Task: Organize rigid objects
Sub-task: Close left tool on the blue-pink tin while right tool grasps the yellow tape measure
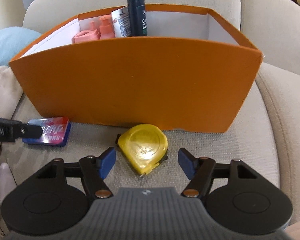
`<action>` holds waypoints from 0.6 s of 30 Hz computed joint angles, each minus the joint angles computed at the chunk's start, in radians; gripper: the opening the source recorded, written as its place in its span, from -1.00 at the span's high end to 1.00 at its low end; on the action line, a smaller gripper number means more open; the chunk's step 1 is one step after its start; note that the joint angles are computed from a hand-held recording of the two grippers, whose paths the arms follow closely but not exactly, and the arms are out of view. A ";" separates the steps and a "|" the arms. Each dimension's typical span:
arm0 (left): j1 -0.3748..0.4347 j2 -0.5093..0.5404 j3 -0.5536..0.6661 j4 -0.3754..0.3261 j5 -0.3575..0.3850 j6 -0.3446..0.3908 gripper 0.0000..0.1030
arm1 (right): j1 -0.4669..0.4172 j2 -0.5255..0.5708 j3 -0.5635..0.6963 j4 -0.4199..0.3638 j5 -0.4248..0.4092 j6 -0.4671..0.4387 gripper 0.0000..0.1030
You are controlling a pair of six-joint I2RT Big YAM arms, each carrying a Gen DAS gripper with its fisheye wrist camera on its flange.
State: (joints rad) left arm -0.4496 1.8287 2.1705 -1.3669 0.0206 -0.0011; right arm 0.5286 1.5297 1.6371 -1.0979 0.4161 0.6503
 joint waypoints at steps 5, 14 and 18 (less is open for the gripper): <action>-0.004 0.004 -0.004 0.041 0.002 0.166 -0.50 | -0.021 -0.006 -0.021 0.030 -0.037 0.032 -0.38; 0.017 0.083 0.103 -0.045 0.118 0.132 -0.58 | -0.032 -0.015 -0.042 0.089 -0.064 0.027 -0.38; 0.027 0.106 0.160 -0.129 0.169 0.114 -0.51 | -0.027 -0.007 -0.035 0.085 -0.048 0.003 -0.24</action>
